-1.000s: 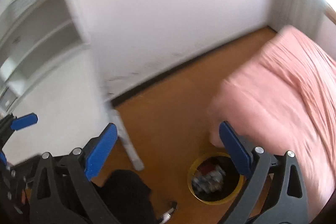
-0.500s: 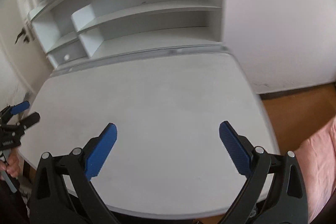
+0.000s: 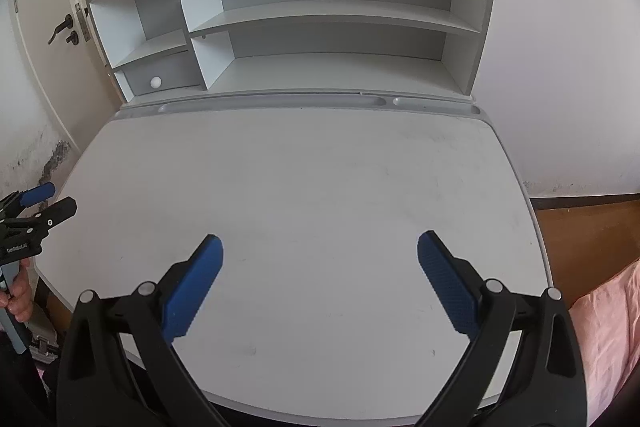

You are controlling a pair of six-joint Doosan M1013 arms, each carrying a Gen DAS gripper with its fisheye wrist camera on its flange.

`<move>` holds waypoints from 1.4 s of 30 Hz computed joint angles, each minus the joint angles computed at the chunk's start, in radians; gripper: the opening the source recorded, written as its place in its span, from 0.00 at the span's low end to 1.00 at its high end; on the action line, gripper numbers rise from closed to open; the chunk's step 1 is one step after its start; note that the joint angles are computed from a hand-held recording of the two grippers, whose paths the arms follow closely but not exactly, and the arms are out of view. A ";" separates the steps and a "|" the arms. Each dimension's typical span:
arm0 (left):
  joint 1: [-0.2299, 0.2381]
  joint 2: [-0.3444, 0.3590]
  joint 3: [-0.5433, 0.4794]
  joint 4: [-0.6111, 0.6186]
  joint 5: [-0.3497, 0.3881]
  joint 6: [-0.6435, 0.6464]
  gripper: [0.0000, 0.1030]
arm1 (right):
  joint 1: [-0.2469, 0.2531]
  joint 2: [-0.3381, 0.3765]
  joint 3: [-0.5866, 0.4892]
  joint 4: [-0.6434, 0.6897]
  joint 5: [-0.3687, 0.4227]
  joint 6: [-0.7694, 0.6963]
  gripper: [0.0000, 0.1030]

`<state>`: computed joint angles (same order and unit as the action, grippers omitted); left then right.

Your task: Collect trash

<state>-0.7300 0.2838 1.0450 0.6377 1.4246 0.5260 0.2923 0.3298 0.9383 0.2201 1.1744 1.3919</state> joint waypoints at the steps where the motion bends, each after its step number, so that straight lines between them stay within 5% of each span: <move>1: 0.000 0.001 -0.002 -0.002 0.000 0.001 0.93 | 0.000 0.000 0.001 -0.003 0.001 0.001 0.92; 42: -0.009 0.005 -0.011 0.006 -0.016 0.006 0.93 | -0.007 -0.013 0.017 -0.013 -0.007 0.015 0.92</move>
<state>-0.7385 0.2889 1.0339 0.6440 1.4081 0.5322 0.2849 0.3169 0.9555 0.2067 1.1672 1.4065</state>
